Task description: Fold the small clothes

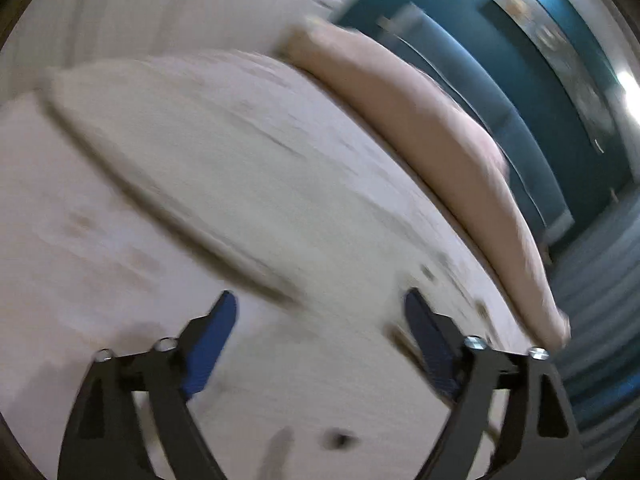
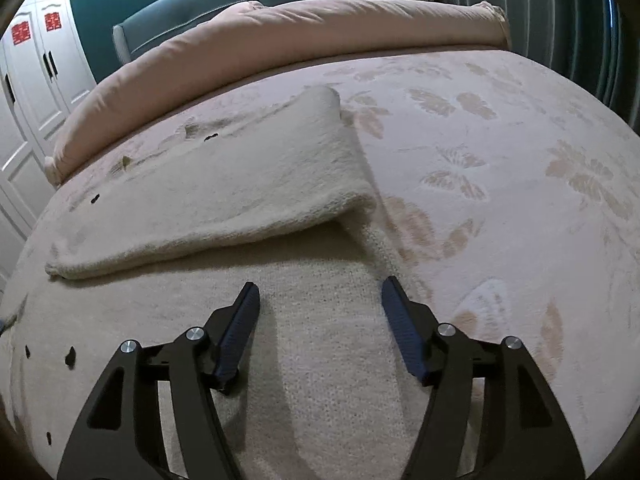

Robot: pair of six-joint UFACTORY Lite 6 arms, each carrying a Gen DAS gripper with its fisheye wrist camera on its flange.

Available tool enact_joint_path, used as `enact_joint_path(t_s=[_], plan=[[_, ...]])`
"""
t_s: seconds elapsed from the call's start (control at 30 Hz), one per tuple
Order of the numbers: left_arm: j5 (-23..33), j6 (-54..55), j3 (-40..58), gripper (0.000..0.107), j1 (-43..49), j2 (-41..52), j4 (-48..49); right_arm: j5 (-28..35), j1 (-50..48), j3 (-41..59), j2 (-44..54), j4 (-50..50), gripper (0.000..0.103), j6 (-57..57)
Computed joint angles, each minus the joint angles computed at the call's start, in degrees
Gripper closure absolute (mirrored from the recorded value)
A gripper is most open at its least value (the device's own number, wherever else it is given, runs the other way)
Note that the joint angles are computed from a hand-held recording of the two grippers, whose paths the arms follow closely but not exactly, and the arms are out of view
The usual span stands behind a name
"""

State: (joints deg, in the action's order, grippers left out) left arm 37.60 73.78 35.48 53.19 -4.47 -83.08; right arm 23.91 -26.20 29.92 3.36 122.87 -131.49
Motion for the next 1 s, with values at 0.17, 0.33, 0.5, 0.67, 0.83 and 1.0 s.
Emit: enact_joint_path(t_s=[0.17,0.33,0.5,0.67,0.83,1.0], plan=[[-3.39,-15.36,29.98,0.020,17.51,26.90,18.60,-2.38,3.04,-0.69,-0.74,6.93,0.035,-6.40],[-0.60,-35.77,59.96,0.020,23.62,47.30,30.84,-3.75,5.05,-0.62,-0.41,11.68,0.030,-10.67],[9.57,-49.62,83.15,0.020,21.84,61.34,39.73,-3.94,5.76,-0.26,0.44,14.78,0.027,-13.50],[9.43,-52.11,93.53,0.036,19.86,67.75,44.28,-3.90,5.87,-0.13,0.71,15.30,0.026,-13.95],[7.73,-36.64,79.26,0.101,16.93,55.11,34.57,-2.51,5.33,-0.22,1.36,15.20,0.025,-14.01],[6.70,-21.37,58.22,0.102,8.65,30.98,22.62,-0.75,4.45,0.02,2.24,13.29,0.024,-12.21]])
